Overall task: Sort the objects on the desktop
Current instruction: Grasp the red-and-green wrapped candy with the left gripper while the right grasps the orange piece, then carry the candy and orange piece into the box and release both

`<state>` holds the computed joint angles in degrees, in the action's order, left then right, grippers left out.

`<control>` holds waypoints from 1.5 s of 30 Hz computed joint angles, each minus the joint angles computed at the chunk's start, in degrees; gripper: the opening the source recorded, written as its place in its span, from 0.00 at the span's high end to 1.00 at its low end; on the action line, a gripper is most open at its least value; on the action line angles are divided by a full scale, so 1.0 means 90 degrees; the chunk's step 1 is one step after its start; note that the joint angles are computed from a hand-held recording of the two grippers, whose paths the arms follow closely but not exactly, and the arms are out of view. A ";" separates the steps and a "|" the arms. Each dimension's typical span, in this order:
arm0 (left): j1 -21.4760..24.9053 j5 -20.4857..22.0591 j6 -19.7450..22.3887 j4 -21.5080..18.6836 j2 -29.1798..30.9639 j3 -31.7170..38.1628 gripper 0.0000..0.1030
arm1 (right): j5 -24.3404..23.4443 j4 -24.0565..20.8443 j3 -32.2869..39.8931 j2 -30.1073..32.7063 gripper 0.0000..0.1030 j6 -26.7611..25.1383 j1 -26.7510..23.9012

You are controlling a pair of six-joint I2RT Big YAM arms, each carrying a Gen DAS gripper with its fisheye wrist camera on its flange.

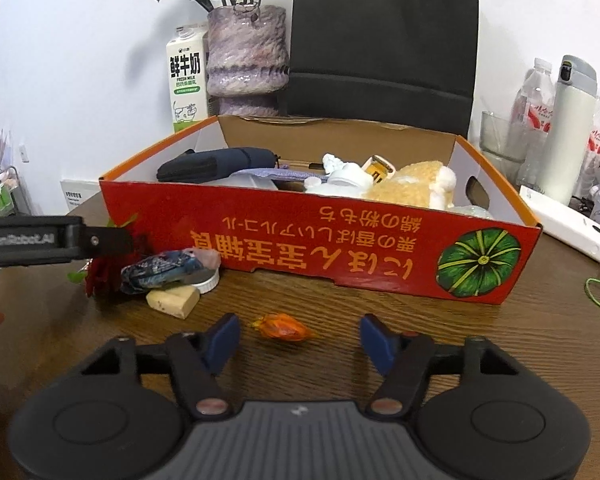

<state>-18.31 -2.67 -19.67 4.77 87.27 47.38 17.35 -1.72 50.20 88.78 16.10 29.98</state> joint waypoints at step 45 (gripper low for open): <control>-0.0532 -0.0431 -0.0022 0.0857 -0.0334 0.0501 0.54 | 0.0125 0.1421 -0.0037 -0.0693 0.60 -0.0251 -0.0376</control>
